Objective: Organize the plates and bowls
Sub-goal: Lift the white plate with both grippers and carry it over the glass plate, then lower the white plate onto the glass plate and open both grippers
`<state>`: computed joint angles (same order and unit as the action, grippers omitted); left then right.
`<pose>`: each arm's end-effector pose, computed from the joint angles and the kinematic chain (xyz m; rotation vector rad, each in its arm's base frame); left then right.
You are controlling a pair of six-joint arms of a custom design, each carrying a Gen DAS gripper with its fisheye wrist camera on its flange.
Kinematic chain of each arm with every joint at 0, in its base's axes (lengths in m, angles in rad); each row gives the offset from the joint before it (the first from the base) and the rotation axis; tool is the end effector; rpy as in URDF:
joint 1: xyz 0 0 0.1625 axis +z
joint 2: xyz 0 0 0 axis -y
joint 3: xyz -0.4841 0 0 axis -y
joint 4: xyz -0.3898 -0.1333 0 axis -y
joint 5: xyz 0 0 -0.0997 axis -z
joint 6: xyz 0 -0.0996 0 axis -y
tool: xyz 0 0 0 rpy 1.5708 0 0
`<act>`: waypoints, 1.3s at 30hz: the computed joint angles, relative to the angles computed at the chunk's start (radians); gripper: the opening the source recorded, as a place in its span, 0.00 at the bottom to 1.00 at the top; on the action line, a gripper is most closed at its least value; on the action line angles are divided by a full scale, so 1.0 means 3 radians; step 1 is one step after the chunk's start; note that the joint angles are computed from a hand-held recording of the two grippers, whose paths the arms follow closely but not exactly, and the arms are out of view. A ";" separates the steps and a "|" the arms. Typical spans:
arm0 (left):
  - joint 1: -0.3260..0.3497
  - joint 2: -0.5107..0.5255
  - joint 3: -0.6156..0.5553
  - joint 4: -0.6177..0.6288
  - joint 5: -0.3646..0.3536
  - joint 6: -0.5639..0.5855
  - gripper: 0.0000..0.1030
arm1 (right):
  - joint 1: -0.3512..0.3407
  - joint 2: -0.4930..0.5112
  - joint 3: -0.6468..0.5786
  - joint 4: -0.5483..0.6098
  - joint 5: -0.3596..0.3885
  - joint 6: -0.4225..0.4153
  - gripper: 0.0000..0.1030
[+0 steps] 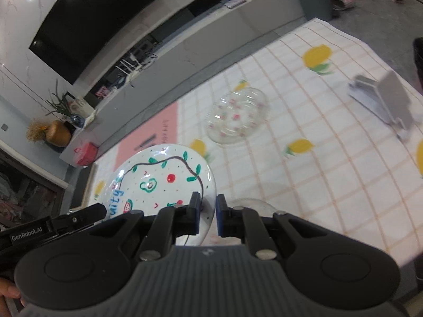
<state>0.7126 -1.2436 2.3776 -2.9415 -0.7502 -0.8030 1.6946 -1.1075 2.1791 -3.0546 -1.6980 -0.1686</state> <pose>-0.1931 -0.4393 0.2251 -0.0618 2.5657 -1.0287 0.1857 -0.5149 0.2028 0.3902 -2.9192 0.6113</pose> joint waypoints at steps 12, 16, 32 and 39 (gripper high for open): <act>0.0044 0.0428 0.0122 0.0012 -0.0032 -0.0593 0.14 | -0.0300 0.0088 0.0070 0.0060 -0.0153 -0.0184 0.09; 0.0056 0.0530 0.0118 0.0055 0.0008 -0.0707 0.14 | -0.0321 0.0156 0.0039 0.0059 -0.0227 -0.0249 0.09; 0.0151 0.0702 0.0178 -0.0020 0.0032 -0.0968 0.15 | -0.0308 0.0345 -0.0057 0.0075 -0.0380 -0.0402 0.09; 0.0169 0.0739 0.0176 0.0042 0.0010 -0.1034 0.16 | -0.0270 0.0389 -0.0040 -0.0024 -0.0486 -0.0482 0.10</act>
